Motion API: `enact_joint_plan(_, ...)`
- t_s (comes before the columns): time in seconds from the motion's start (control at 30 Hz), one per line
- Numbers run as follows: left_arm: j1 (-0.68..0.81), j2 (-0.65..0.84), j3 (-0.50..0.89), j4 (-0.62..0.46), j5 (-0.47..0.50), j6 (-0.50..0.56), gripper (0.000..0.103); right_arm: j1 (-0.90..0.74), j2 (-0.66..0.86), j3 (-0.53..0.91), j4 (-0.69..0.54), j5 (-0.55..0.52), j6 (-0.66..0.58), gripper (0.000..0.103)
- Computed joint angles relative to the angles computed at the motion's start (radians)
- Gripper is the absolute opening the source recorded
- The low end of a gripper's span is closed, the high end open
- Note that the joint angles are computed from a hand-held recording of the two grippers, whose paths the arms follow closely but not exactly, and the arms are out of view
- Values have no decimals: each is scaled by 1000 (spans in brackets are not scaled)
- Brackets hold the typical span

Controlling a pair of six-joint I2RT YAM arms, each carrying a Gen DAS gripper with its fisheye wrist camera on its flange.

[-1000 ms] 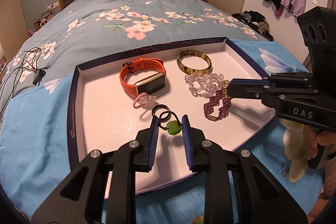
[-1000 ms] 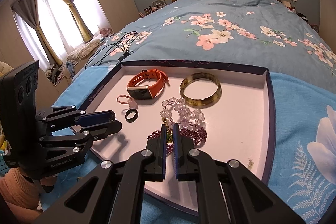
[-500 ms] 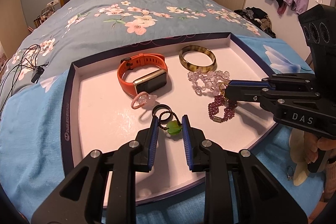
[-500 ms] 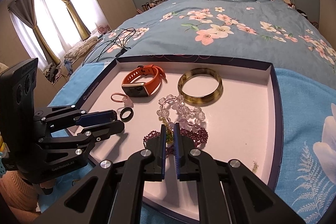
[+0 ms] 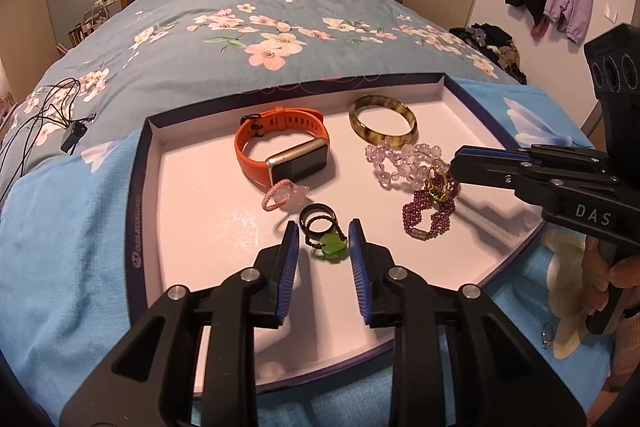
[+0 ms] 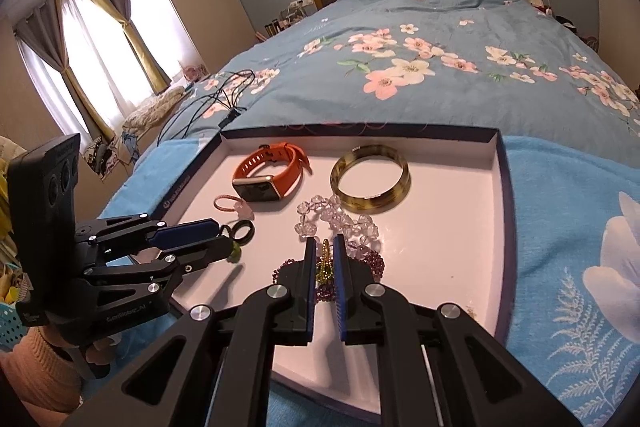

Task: Organize jewelry
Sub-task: 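Lower the earring and cord ring into the box and open both tools, then move both open tools to the silver ring and green ball ring on the bedspread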

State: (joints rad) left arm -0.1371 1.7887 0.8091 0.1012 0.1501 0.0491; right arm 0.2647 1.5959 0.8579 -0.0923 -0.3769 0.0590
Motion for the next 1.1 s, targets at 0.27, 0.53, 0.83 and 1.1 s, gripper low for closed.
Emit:
enact_joint_plan(0.27,22,-178,-122,29,6,10,41,-30,-143,-82,-11,-49,-5,20)
enact_joint_plan(0.53,84,-491,-335,9,80,47,47,-43,-358,-207,-72,-56,-53,32)
enact_joint_plan(0.83,103,-659,-492,-35,98,83,47,-91,-506,-354,-150,-34,-88,34)
enact_joint_plan(1.1,62,-664,-561,-19,91,71,48,-72,-574,-439,-196,-11,-103,35)
